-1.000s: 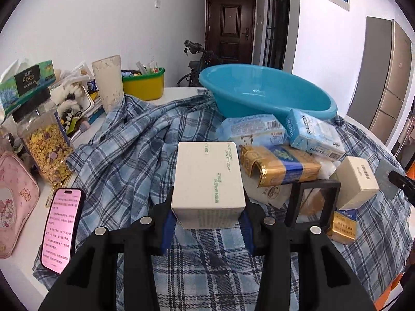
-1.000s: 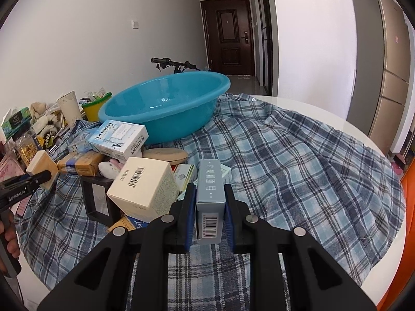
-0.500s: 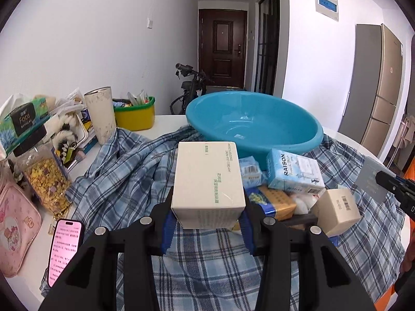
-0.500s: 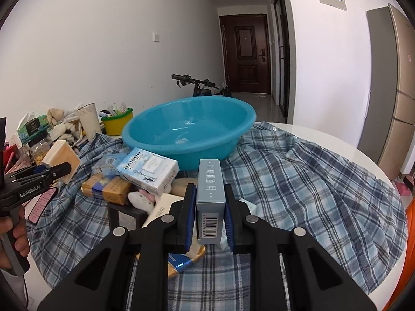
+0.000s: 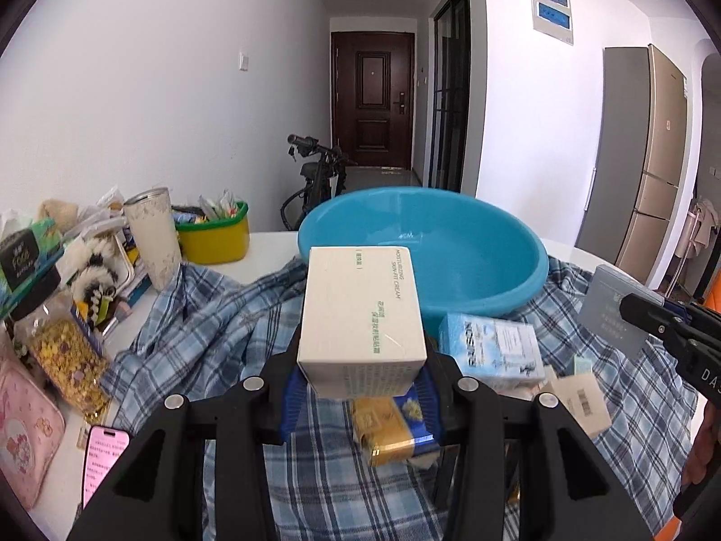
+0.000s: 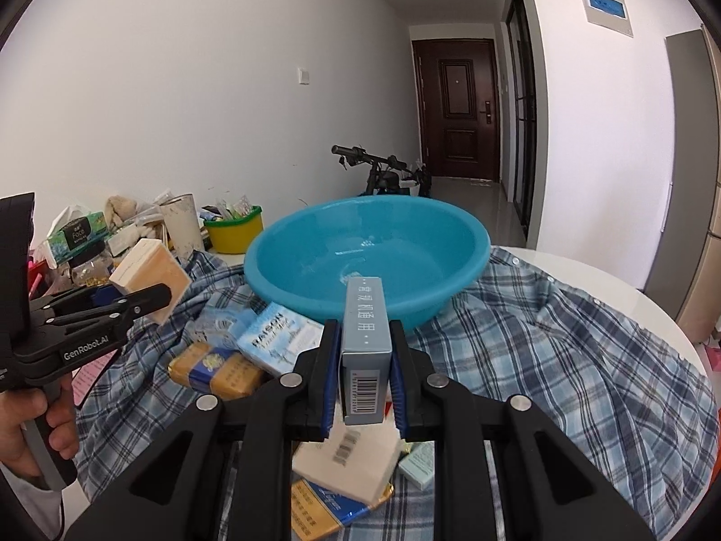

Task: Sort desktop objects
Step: 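Lift both held boxes and carry them over the turquoise basin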

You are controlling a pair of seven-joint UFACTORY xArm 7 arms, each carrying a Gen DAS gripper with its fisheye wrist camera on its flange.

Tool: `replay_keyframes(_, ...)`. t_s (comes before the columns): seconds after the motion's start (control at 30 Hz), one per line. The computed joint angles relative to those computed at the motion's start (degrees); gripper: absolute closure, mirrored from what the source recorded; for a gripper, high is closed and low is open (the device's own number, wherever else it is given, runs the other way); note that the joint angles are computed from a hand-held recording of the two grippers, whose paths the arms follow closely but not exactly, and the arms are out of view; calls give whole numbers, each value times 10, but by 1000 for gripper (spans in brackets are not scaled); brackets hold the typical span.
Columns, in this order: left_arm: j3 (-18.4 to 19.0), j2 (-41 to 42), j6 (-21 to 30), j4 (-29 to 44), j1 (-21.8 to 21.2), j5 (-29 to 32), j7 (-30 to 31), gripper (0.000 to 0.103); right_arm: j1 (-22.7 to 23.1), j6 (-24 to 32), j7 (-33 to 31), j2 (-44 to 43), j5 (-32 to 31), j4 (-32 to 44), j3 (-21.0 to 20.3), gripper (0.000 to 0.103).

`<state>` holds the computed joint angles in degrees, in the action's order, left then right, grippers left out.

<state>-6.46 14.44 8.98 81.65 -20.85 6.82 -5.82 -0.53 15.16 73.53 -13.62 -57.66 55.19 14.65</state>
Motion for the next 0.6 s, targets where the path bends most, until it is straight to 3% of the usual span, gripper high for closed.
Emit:
replay_keyframes(0.13,-20,28,6,54,10,-22,31,58,5,16,-21,25,-4,41,-3,84)
replay_keyframes(0.4,-10,127,49,225,-15,-30,44,58,28,-3,-32,97,-47,137,-47,84)
replay_keyframes(0.6,17,268,140,465,-48,-21,47,58,58,-24,-136,177,30,234,-97,84)
